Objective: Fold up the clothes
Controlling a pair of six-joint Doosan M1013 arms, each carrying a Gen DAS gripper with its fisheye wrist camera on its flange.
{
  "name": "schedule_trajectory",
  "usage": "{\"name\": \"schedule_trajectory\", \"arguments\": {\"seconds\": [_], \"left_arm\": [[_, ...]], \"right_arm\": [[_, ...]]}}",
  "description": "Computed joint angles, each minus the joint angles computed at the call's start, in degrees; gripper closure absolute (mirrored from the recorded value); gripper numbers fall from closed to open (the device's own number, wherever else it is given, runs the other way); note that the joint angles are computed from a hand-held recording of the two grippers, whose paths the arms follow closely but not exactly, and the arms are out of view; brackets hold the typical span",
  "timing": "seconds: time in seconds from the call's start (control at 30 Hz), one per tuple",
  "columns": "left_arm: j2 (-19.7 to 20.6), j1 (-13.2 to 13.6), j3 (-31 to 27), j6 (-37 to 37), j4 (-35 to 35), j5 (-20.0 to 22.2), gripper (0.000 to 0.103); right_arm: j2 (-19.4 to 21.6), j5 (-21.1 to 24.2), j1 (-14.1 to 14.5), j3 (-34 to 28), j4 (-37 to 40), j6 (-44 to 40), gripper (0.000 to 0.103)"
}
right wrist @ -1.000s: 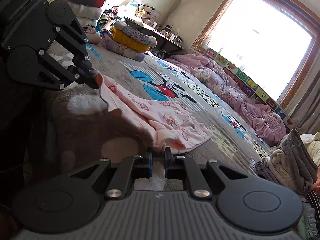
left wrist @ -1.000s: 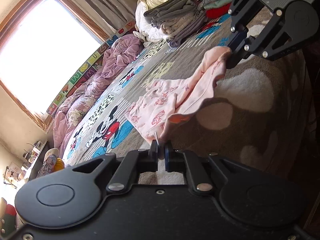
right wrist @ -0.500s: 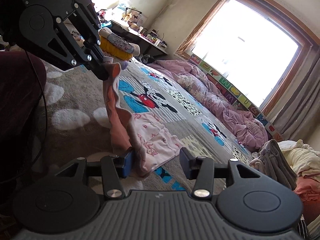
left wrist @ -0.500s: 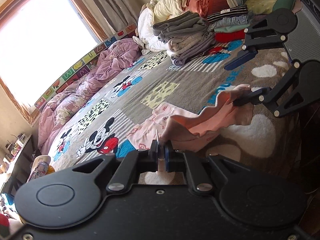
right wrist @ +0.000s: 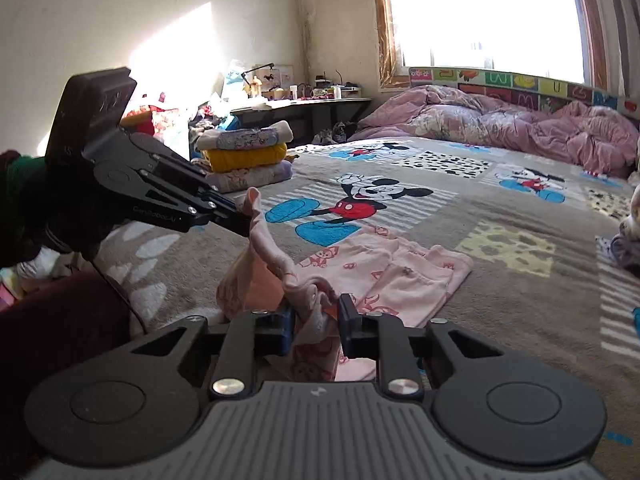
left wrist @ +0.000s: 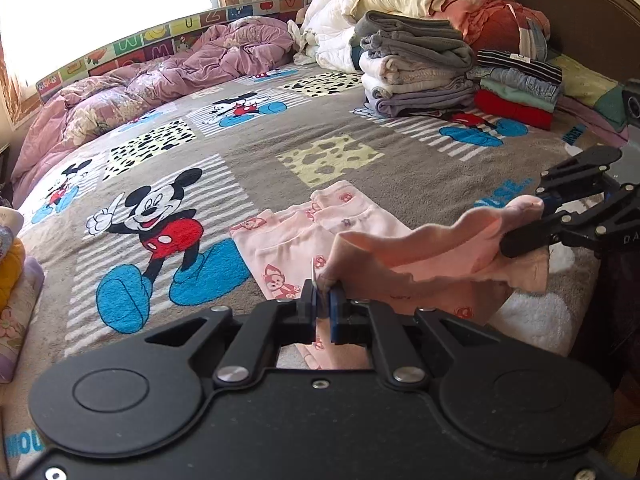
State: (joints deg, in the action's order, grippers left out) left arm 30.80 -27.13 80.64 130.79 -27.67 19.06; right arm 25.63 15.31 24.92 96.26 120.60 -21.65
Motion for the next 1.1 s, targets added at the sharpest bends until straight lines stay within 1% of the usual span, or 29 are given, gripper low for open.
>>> {"name": "schedule_trajectory", "arguments": {"seconds": [0.03, 0.1, 0.2, 0.23, 0.27, 0.3, 0.33, 0.37, 0.4, 0.43, 0.47, 0.5, 0.6, 0.67, 0.7, 0.8, 0.87, 0.93, 0.97, 1.0, 1.03, 1.1], "left_arm": [[0.57, 0.51, -1.17, 1.05, -2.44, 1.54, 0.098], [1.78, 1.30, -3.54, 0.99, -4.76, 4.38, 0.098], [4.33, 2.21, -7.83, -1.21, -5.42, 8.61, 0.098], [5.40, 2.52, -9.53, -2.46, -5.37, 10.20, 0.098], [6.50, 2.82, -11.27, -3.72, -5.33, 11.80, 0.098], [7.51, 3.12, -12.75, -4.93, -5.63, 12.86, 0.096], [8.34, 3.41, -13.70, -6.09, -6.49, 12.92, 0.094], [9.08, 3.70, -14.49, -7.47, -7.30, 12.89, 0.092], [9.46, 3.98, -14.74, -9.12, -8.08, 12.45, 0.087], [9.55, 4.22, -14.53, -10.63, -8.84, 11.58, 0.084], [9.48, 4.45, -14.10, -11.69, -9.89, 10.71, 0.083], [9.03, 4.66, -13.07, -11.04, -12.15, 9.93, 0.083], [7.34, 5.31, -9.16, -4.40, -22.79, 8.54, 0.071], [6.24, 5.70, -6.65, -0.52, -30.02, 8.33, 0.065], [5.83, 5.80, -5.85, 0.82, -32.05, 8.71, 0.061], [4.63, 6.04, -3.61, 4.09, -36.88, 9.88, 0.060], [3.66, 6.10, -2.53, 5.03, -35.94, 10.35, 0.060], [2.49, 6.53, -1.30, 9.08, -37.29, 11.64, 0.059], [1.93, 6.75, -0.83, 11.56, -37.69, 12.50, 0.058], [1.38, 6.98, -0.50, 14.17, -37.53, 13.82, 0.054], [1.13, 7.12, -0.47, 15.73, -36.76, 15.06, 0.050], [1.05, 7.41, -0.43, 17.61, -35.96, 17.01, 0.047]], "right_arm": [[0.53, 3.04, -1.24, -0.44, -2.60, 7.03, 0.079], [1.96, 9.15, -3.72, -1.82, -7.14, 19.94, 0.079], [4.63, 12.20, -5.75, -4.89, -11.41, 32.00, 0.078], [5.59, 13.05, -6.32, -5.99, -12.81, 35.95, 0.075], [6.36, 13.95, -6.79, -6.63, -12.43, 38.34, 0.070], [7.31, 15.97, -7.37, -6.91, -9.78, 39.50, 0.058], [8.10, 17.56, -7.83, -6.70, -5.44, 39.30, 0.050], [8.78, 18.79, -8.21, -6.33, -0.84, 38.82, 0.035], [9.24, 19.72, -8.49, -5.83, 2.93, 38.21, 0.030], [9.63, 20.54, -8.72, -5.29, 6.29, 37.59, 0.030], [9.90, 21.01, -8.86, -4.51, 9.90, 36.57, 0.030], [10.06, 21.02, -8.96, -4.08, 11.67, 35.86, 0.030], [10.36, 21.23, -8.98, -3.02, 12.82, 33.37, 0.029], [10.45, 21.89, -8.86, -2.26, 14.18, 32.28, 0.030], [10.26, 21.77, -8.75, -2.06, 13.55, 31.83, 0.030], [9.32, 20.60, -8.40, -2.05, 7.47, 32.28, 0.030], [8.44, 19.80, -8.17, -1.94, 2.17, 33.70, 0.030], [7.12, 18.80, -7.92, -1.31, -2.20, 33.72, 0.030], [6.35, 18.34, -7.78, -0.72, -2.98, 32.24, 0.029], [5.62, 17.77, -7.63, -0.14, -3.40, 30.44, 0.026], [4.88, 17.19, -7.46, 0.43, -3.81, 28.65, 0.023], [4.33, 16.42, -7.01, 0.77, -4.10, 25.59, 0.021]]}}
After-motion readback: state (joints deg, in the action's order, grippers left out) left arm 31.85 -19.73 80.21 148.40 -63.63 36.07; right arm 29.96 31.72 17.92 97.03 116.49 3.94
